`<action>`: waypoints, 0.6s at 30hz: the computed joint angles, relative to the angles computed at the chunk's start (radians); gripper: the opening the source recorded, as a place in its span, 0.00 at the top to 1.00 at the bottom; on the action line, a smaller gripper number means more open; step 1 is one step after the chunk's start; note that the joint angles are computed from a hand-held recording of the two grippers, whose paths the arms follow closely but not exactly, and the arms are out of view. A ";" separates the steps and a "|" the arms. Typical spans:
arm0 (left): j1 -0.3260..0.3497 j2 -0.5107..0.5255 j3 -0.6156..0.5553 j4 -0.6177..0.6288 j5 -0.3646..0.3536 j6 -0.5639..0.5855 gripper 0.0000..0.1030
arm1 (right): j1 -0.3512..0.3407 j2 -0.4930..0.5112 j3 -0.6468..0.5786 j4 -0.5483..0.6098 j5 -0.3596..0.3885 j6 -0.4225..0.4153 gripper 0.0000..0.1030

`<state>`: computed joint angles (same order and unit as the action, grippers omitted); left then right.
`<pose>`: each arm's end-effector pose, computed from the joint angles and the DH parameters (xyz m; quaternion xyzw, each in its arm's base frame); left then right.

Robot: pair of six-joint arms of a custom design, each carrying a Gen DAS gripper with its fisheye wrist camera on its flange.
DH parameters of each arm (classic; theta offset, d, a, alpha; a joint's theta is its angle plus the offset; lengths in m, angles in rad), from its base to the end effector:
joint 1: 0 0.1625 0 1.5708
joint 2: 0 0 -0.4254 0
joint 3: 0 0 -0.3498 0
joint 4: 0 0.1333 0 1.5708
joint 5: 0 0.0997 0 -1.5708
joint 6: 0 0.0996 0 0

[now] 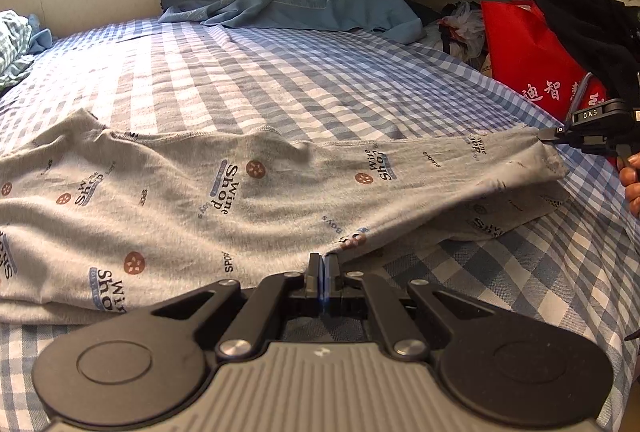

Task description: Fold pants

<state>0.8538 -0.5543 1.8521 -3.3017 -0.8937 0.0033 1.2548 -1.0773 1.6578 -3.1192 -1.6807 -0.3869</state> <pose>-0.2330 -0.5651 0.0209 0.2579 0.8873 -0.3032 0.2331 -0.0801 -0.6388 0.3713 0.0058 -0.8842 0.4194 0.2056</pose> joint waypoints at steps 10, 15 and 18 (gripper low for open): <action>0.001 0.016 -0.001 -0.002 0.004 0.009 1.00 | -0.052 0.011 0.050 -0.058 -0.002 -0.003 1.00; -0.004 0.019 -0.009 -0.012 -0.005 0.040 1.00 | -0.040 -0.006 0.066 -0.103 -0.003 -0.038 1.00; -0.010 0.037 -0.024 -0.001 0.013 0.063 1.00 | -0.039 -0.007 0.054 -0.091 -0.018 -0.034 1.00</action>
<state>0.8438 -0.5176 1.8282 -3.3028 -0.8808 0.0664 1.2159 -1.0845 1.7120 -3.2106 -1.6989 -0.4206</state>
